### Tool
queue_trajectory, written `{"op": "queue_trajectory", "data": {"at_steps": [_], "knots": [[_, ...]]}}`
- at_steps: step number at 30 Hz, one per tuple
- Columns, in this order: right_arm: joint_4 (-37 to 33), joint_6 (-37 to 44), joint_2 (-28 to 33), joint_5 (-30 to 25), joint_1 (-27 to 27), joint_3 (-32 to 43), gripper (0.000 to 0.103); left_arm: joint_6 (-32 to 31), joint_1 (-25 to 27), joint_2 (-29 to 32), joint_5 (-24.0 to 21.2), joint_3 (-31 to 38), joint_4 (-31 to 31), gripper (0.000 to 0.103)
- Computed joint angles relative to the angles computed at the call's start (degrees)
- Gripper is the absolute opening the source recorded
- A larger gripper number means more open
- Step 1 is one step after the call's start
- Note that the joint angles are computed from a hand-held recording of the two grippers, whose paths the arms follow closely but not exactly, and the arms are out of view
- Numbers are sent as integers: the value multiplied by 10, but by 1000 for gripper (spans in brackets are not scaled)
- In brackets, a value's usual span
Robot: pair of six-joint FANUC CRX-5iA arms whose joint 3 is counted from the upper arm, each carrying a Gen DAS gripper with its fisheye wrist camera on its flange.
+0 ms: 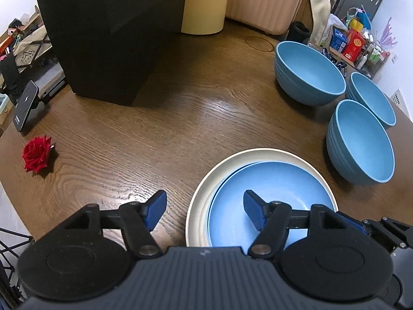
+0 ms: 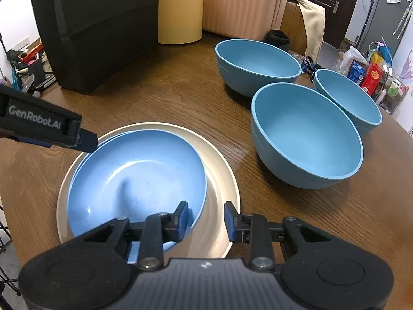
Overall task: Organize plates and bowls
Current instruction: 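Close both tools on the top dish rim, nudge it centered, then release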
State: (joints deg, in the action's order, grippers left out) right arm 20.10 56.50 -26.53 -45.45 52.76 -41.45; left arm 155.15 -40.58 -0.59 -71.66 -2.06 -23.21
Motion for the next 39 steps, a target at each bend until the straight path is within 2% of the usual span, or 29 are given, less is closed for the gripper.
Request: {"op": "queue_trajectory", "data": {"at_steps": [6,12,14,16,17,20,29,35,37,39], "knots": [[-5,-17,-6,-4,2,4,27,-17,7,1,6,-10,19,62],[-4,-30,-34,-9,5,4,24,-35,12,3,17,-18,38,51],[-9,-26,-36,-12,6,7,24,-42,15,4,22,-21,43,44],[-12,-21,-33,-15,8,10,9,-48,17,7,26,-22,49,37],[-13,-20,-33,-17,7,9,8,-50,19,7,31,-25,53,32],[-10,-26,-31,-8,6,4,4,-61,27,4,47,-36,69,25],[11,-54,-32,12,10,-14,3,-67,37,3,57,-50,85,20],[-1,-49,-27,13,2,-7,4,-70,45,-3,61,-56,92,18],[-18,-47,-24,5,-3,3,11,-65,42,-4,55,-52,86,19],[-29,-50,-25,0,-10,11,14,-65,39,-8,51,-47,78,23]]}}
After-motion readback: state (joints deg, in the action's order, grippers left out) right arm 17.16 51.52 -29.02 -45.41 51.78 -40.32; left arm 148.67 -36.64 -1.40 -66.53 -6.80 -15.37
